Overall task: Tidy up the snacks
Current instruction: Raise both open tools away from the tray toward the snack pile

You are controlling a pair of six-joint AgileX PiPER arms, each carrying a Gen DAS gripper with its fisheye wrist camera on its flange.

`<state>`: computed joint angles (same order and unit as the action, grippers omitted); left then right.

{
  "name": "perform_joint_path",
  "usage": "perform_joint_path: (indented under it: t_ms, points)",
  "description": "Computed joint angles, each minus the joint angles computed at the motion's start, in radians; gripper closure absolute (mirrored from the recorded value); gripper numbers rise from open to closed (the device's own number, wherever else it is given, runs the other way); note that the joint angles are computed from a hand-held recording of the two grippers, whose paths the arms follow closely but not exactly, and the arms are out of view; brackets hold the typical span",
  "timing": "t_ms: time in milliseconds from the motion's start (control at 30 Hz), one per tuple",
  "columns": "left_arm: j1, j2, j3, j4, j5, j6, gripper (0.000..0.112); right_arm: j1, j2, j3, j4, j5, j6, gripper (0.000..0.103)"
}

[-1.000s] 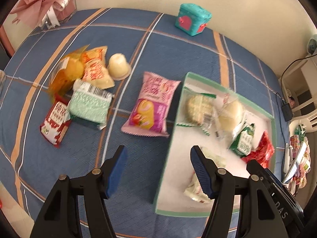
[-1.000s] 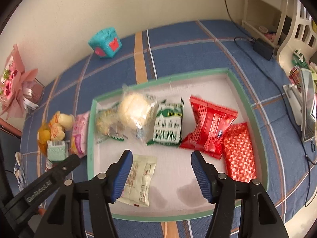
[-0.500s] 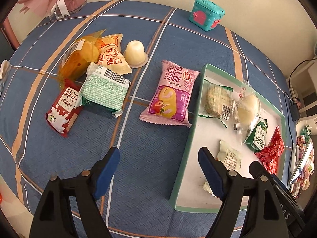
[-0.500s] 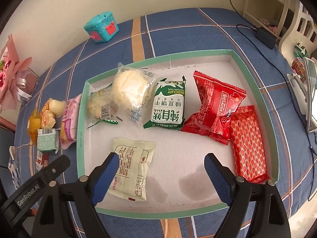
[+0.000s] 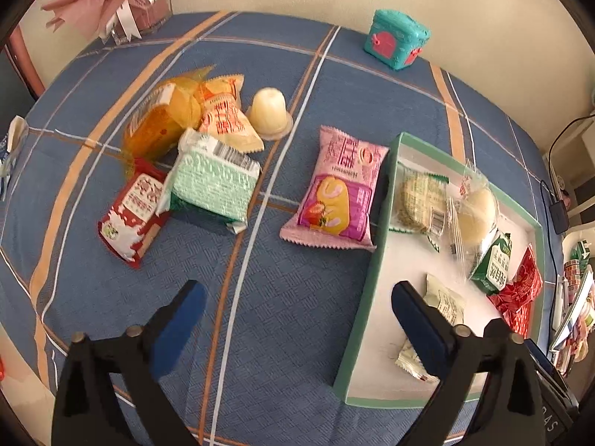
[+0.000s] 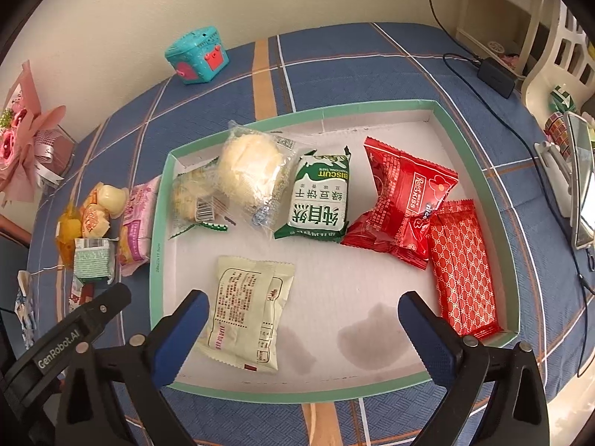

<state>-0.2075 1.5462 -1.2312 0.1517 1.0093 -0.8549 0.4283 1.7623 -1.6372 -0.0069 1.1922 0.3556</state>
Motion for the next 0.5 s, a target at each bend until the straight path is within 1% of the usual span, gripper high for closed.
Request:
perform_joint_path:
  t_ms: [167,267,500]
  points:
    - [0.004,-0.016,0.009,0.038,-0.020,-0.030,0.011,-0.005,0.000,0.011,0.020,-0.025,-0.002,0.000]
    - [0.015,-0.015,0.011,0.044,-0.035,-0.029,0.011,0.004,0.003,0.018,0.005,-0.043,0.006,0.000]
    - [0.031,-0.020,0.026,0.063,-0.080,-0.028,0.011,0.043,-0.007,0.049,-0.067,-0.128,0.032,0.000]
